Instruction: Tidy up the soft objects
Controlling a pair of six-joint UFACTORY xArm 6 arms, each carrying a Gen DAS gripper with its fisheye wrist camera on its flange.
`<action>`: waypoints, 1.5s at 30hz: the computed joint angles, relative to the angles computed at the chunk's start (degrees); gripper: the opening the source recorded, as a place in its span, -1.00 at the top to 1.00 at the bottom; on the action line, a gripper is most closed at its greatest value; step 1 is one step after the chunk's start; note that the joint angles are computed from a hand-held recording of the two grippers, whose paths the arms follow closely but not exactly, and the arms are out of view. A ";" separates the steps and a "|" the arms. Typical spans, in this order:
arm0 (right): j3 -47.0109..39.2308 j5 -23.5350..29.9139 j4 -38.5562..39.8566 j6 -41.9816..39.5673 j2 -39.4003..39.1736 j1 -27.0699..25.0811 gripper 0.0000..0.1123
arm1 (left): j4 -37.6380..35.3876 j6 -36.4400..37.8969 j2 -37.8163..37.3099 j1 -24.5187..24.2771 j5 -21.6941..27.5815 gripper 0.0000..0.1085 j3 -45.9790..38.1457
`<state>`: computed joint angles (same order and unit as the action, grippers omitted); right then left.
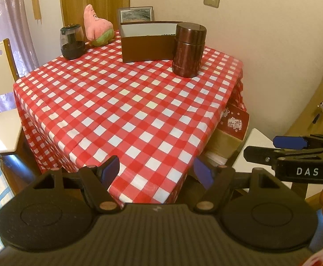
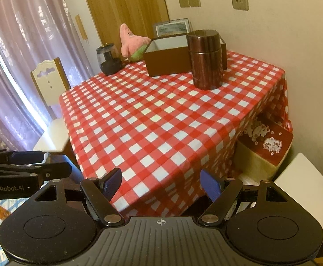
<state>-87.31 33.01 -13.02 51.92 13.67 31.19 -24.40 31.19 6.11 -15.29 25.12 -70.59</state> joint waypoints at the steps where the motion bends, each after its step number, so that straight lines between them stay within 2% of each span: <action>1: 0.01 0.13 -0.08 0.25 -0.03 0.14 -0.38 | -0.24 0.32 -0.24 -0.01 -0.08 -0.33 0.28; 7: -0.21 0.53 -0.08 1.00 0.00 0.64 -0.38 | 0.15 -0.32 -0.23 -0.16 -0.34 -0.33 0.29; 28: -2.41 1.55 -2.65 3.75 0.99 1.74 -0.38 | -4.86 6.13 -1.62 0.96 -0.08 -0.33 1.11; 45: -1.82 1.31 -2.21 3.11 0.50 1.56 -0.38 | -5.24 6.32 -1.89 0.60 -0.57 -0.33 1.60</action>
<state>-89.13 34.32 -15.24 55.03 14.17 32.74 -29.64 37.51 4.22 -14.69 24.55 -68.99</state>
